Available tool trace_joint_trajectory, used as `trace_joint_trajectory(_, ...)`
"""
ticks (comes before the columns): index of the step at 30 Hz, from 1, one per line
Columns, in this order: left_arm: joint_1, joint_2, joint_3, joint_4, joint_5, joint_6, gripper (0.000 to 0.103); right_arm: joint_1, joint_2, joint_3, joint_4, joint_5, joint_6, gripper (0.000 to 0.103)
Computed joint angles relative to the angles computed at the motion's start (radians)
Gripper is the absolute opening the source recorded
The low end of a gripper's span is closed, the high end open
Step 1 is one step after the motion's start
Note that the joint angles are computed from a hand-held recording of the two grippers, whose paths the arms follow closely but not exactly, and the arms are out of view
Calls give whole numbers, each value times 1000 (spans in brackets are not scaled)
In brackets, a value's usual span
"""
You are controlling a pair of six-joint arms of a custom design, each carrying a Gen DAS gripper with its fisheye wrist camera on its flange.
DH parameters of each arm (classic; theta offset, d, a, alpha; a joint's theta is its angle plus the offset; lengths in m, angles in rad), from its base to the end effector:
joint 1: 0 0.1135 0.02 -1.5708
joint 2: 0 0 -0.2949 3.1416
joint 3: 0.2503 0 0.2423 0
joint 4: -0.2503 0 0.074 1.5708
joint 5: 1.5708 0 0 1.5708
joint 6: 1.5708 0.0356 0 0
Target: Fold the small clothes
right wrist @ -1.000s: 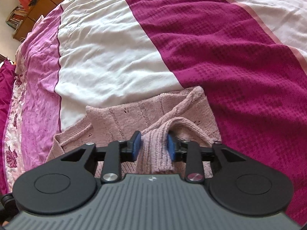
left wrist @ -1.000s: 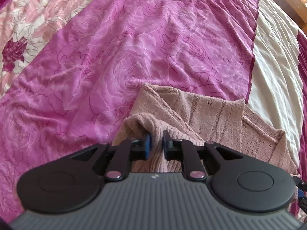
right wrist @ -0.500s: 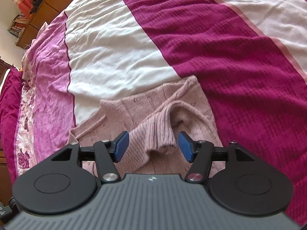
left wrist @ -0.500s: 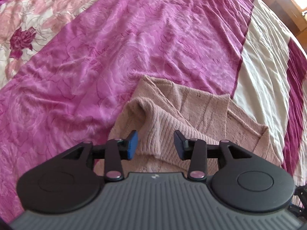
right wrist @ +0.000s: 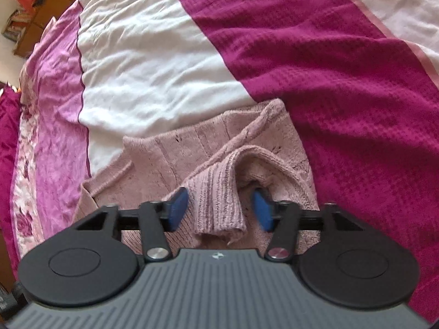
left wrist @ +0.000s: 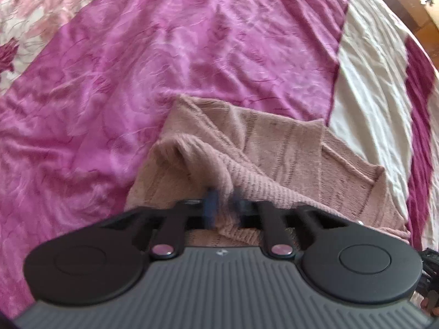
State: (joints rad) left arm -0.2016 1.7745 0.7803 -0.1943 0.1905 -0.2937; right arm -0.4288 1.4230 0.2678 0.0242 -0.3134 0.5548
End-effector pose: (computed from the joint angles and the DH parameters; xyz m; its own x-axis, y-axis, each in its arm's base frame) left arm 0.2912 -0.0664 0.1371 -0.9470 -0.0966 -0.3062 -0.0087 0.9611 -0.2762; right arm 0.1612 -0.0616 0.1170 -0.5540 0.8043 -0.2150 0.6682 0.5836 0.4614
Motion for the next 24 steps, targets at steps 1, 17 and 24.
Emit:
trace_joint_trajectory(1, 0, -14, -9, 12, 4, 5, 11, 4, -9, 4, -17, 2, -10, 20)
trace_joint_trajectory(17, -23, 40, 147, 31, -90, -48, 13, -76, 121, 77, 134, -16, 114, 20)
trace_joint_trajectory(24, -41, 17, 126, 28, -109, 3, 29, -65, 46, 57, 100, -11, 32, 50)
